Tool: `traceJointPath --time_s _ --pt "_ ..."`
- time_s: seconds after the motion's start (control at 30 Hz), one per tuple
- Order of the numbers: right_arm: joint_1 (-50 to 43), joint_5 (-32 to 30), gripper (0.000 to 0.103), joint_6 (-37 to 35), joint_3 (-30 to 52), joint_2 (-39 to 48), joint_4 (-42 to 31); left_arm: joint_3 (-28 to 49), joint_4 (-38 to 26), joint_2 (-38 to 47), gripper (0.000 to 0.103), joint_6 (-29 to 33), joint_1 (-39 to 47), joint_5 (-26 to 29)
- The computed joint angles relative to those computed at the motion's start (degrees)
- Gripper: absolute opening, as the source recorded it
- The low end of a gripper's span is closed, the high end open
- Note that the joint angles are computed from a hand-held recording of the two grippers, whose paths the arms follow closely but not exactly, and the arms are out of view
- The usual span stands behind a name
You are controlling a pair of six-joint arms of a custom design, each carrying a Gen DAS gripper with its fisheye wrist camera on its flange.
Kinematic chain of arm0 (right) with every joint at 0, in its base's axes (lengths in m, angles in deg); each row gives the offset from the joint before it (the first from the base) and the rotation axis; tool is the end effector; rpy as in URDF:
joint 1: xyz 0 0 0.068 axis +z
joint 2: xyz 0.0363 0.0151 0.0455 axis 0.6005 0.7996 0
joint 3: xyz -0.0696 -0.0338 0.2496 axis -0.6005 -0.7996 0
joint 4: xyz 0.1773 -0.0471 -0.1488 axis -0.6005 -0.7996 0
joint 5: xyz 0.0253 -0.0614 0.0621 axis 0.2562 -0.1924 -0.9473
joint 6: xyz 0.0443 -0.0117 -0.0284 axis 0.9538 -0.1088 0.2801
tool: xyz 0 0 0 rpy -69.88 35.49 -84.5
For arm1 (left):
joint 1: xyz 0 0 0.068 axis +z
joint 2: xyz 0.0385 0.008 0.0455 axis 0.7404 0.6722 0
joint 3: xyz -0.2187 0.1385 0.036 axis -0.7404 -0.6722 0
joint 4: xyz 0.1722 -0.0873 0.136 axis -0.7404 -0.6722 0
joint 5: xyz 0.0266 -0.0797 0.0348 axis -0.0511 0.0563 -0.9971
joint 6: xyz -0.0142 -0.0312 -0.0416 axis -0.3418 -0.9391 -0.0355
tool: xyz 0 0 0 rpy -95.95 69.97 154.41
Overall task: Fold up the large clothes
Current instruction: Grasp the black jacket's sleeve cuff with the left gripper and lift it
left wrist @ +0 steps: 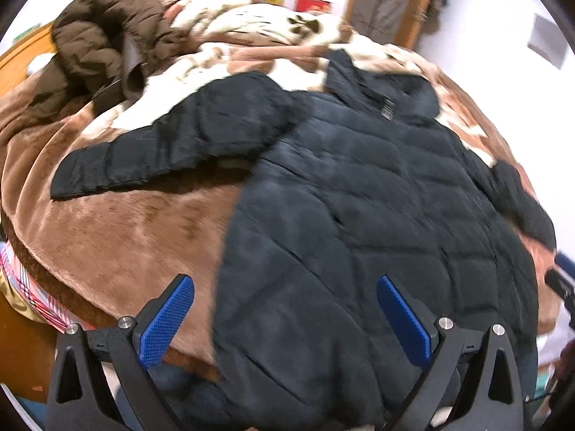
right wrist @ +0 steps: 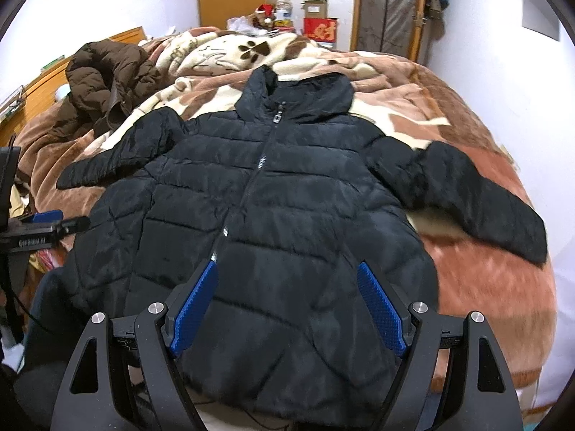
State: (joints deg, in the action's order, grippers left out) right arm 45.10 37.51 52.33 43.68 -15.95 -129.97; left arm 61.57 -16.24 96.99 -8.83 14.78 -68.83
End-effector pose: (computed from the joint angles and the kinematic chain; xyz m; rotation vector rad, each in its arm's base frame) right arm 0.1982 0.0232 0.3297 0.0777 2.4582 -0.0527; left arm 0.3152 -0.1996 0.2724 0.1348 2.5539 -0.2478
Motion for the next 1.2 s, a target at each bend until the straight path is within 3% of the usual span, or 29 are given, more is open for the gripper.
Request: traceJointPath --time_s 0.4,0.77,0.93,1.0,1.1,1.17,1.2 --pt "-0.63 -1.89 0.08 -4.84 7.84 19.8 8.95 9.27 1.64 13.17 0.103 2.63 16.23 1.48" --pt "-2.4 -0.93 0.08 -6.36 13.41 32.64 11.77 21.08 1.77 27.04 0.096 -1.87 25.51 2.76" --pt "-3.49 -0.6 0.08 -6.96 13.58 35.36 12.75 23.02 4.53 30.57 0.095 -4.27 27.59 3.77" --pt "-3.96 -0.71 0.08 -7.05 13.39 36.03 13.15 25.64 4.11 32.6 0.089 -4.61 27.78 3.45" --pt "-4.67 -0.96 0.08 -7.16 12.79 36.49 13.27 30.19 2.79 35.27 0.068 -4.09 27.81 3.46" --pt "-4.97 -1.23 0.08 -7.47 11.9 35.95 13.41 32.87 1.17 36.02 0.04 -3.58 27.73 3.73" --pt "-5.07 -1.24 0.08 -7.65 11.45 35.65 13.63 33.84 0.46 35.92 0.033 -3.41 27.59 4.0"
